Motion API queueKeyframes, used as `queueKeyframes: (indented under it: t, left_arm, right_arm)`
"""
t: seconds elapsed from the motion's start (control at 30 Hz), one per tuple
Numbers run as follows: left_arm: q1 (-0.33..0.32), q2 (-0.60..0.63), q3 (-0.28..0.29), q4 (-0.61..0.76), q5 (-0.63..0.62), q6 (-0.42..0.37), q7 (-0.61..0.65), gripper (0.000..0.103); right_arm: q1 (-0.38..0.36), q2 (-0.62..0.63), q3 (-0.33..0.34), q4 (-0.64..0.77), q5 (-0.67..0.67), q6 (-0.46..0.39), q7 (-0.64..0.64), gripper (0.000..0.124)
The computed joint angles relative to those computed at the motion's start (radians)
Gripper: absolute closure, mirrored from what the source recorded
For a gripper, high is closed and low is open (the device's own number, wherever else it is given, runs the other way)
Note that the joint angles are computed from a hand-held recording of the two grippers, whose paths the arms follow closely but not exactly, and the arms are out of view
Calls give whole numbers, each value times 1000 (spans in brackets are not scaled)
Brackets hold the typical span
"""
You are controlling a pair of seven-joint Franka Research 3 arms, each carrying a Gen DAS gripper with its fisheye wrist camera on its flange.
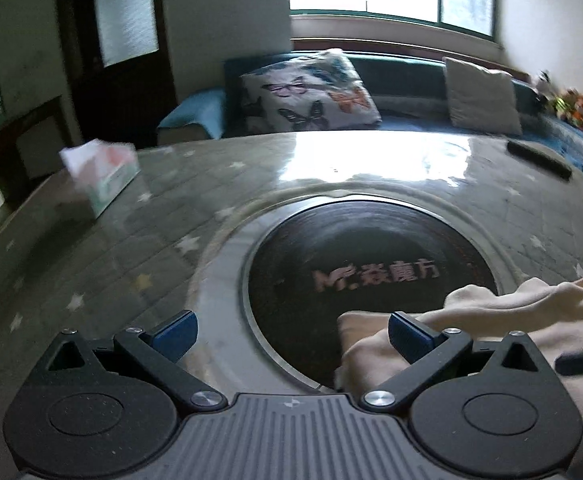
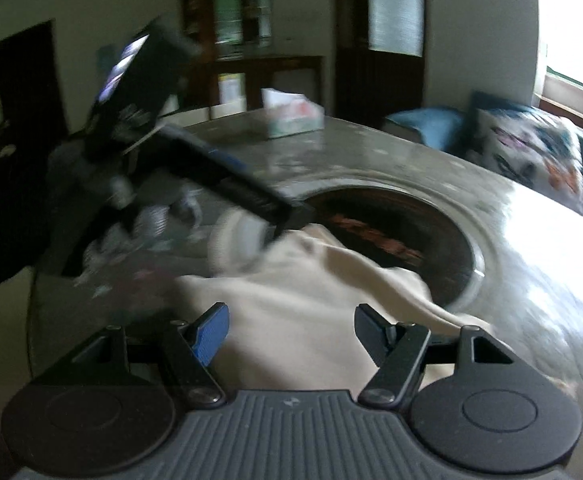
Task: Fold clothes
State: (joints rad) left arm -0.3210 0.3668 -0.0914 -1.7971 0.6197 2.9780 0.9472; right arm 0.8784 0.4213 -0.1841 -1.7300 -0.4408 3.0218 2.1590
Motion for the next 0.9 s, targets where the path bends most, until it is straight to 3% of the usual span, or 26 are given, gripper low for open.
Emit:
queueKeyframes:
  t: [0.13,0.2,0.47,0.53,0.67,0.9]
  left_arm:
    - [39,-47,-25,-69,-60,6,-10,0]
    - [95,-67,-82,-106,-151,15,36,0]
    - [256,-109,-283,-191,-535,29,274,1]
    - [281,-114,-323,-200,-625,23,336,1]
    - [322,-120,-394,-204,-810,7,459,4]
    - [332,-112,-449,-175,-1077,-52,616,16]
  right_arm:
    - [-18,65,59,91,18,-43,-108,55]
    - [-8,97,65,138,18,-74,-149,58]
    - [68,191,9,275,-79,-198,-152,75]
    - [86,191,-15,275,-114,-204,-100,92]
    - [74,145,-21,212,-143,-144,4,115]
    - [106,67,-87,107,-222,-26,183,117]
